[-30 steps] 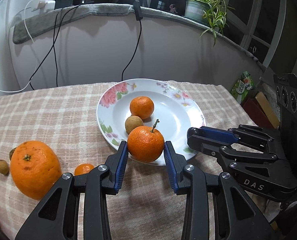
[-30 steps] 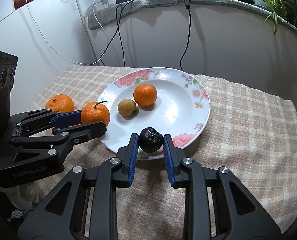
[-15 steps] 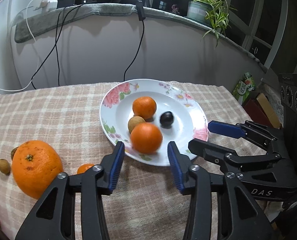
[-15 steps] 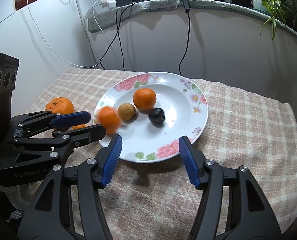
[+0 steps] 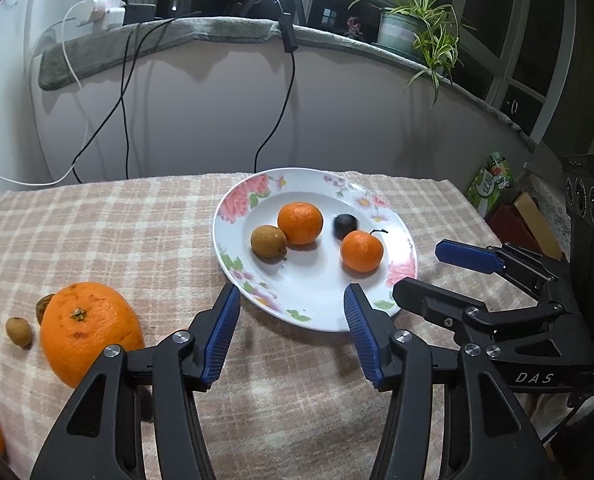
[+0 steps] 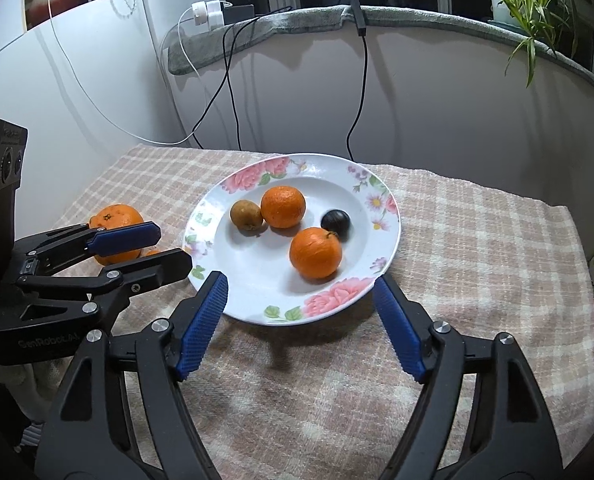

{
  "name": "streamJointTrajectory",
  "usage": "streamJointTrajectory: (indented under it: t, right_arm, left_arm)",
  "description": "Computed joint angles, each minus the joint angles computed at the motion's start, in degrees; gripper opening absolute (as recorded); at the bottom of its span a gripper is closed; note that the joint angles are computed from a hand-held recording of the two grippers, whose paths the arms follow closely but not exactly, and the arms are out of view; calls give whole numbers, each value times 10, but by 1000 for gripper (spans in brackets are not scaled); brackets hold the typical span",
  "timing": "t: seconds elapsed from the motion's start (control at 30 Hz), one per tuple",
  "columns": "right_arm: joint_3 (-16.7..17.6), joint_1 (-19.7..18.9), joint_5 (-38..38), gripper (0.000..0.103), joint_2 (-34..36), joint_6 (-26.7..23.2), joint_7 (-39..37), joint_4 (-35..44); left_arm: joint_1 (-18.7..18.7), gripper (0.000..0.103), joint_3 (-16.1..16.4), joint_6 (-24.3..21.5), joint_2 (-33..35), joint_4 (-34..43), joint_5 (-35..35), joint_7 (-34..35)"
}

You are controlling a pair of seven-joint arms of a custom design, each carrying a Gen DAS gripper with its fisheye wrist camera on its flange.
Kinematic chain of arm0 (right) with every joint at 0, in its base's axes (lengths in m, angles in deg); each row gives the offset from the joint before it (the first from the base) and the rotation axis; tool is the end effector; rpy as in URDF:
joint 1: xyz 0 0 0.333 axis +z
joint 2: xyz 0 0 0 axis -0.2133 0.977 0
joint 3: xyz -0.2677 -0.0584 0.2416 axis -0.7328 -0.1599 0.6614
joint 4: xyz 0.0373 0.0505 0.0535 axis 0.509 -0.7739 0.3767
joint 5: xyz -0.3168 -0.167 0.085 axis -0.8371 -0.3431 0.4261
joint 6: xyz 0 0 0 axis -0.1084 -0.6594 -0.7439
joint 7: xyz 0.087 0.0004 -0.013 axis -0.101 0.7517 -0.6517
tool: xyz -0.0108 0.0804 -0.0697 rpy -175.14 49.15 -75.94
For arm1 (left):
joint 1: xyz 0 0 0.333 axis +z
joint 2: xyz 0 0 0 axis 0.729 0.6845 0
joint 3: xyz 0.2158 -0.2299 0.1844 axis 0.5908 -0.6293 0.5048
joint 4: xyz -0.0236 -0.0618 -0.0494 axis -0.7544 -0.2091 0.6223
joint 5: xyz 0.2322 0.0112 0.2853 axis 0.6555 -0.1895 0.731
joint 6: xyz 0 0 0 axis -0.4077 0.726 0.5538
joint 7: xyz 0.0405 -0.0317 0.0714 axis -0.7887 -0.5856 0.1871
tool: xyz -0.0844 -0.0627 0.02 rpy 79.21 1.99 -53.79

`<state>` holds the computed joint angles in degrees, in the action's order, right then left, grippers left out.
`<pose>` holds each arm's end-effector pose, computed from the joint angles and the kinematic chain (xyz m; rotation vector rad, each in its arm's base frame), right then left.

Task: Organize fruits
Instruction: 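Withdraw both grippers from the plate toward the large orange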

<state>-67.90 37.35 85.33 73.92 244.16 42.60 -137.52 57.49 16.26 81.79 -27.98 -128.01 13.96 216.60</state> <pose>0.6126 0.1708 0.4020 -1.5656 1.9400 -0.6514 0.6891 -0.1432 0.3946 -1.1368 2.5152 -1.2010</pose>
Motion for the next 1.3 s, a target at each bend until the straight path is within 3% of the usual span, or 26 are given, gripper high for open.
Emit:
streamJointTrajectory:
  t: [0.07, 0.27, 0.5, 0.57, 1.0, 1.3]
  right_arm:
    - [-15, 15, 1, 91, 1, 2, 7, -3]
    - [-28, 30, 6, 91, -5, -2, 9, -6]
    - [-38, 43, -7, 96, -7, -5, 29, -5]
    - [-36, 43, -8, 96, -9, -4, 32, -5]
    - [16, 10, -30, 96, -15, -5, 38, 15]
    - [102, -54, -15, 96, -13, 1, 4, 36]
  left_arm:
    - [3, 53, -2, 0, -2, -1, -3, 2]
    - [10, 54, -3, -1, -7, -6, -17, 10]
    - [16, 72, 5, 0, -18, -15, -45, 24]
    - [18, 72, 9, -2, -22, -17, -52, 27]
    - [27, 72, 39, -9, -38, -24, -113, 65]
    - [31, 72, 64, -8, -37, -22, -126, 65]
